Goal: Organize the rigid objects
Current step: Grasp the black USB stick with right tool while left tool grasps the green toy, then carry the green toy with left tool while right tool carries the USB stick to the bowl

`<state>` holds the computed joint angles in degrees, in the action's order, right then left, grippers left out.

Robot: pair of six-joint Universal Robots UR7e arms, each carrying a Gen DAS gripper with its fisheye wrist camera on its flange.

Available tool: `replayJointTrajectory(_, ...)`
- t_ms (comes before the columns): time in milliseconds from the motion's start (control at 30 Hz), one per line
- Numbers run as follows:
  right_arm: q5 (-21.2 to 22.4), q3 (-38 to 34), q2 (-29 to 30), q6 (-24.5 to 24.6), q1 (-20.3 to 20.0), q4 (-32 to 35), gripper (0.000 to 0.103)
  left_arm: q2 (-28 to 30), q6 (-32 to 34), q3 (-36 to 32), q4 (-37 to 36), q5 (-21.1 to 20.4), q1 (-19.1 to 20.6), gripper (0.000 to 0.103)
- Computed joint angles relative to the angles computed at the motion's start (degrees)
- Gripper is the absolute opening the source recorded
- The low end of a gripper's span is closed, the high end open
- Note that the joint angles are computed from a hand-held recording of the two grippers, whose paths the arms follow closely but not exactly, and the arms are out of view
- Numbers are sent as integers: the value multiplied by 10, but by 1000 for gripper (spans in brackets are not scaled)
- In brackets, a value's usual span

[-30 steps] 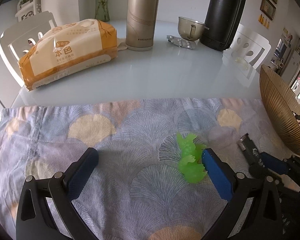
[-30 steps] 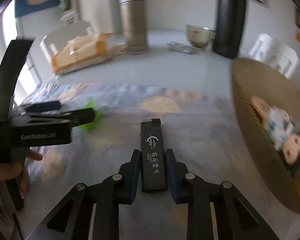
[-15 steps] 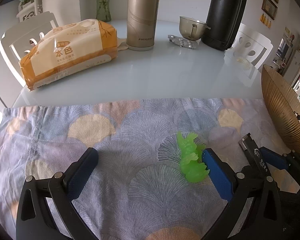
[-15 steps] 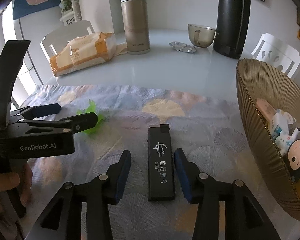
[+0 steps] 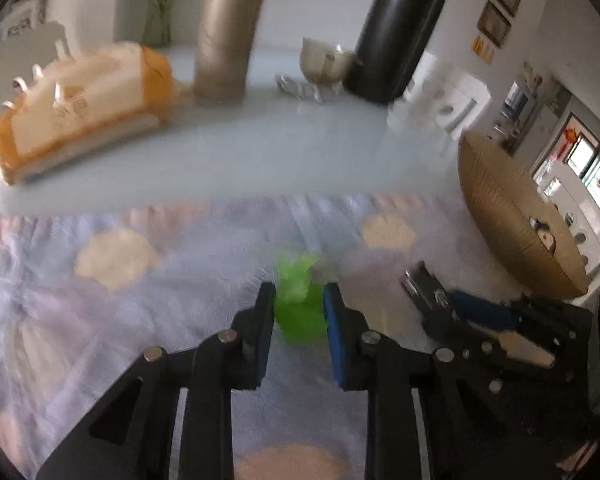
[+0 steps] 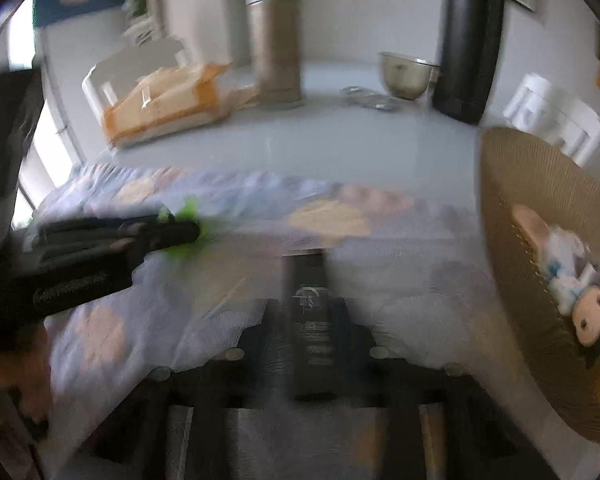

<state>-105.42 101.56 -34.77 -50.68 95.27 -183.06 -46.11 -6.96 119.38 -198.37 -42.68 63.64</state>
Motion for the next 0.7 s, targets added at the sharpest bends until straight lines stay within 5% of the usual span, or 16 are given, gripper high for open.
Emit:
replayJointTrajectory(100,29,-5,-13,23,-10,39,24,9,9,-5,6,26,-8,21)
replayJointTrajectory(700,75,-13,-29,52,-23,102,24,10,31,5,-35,22,-16,20)
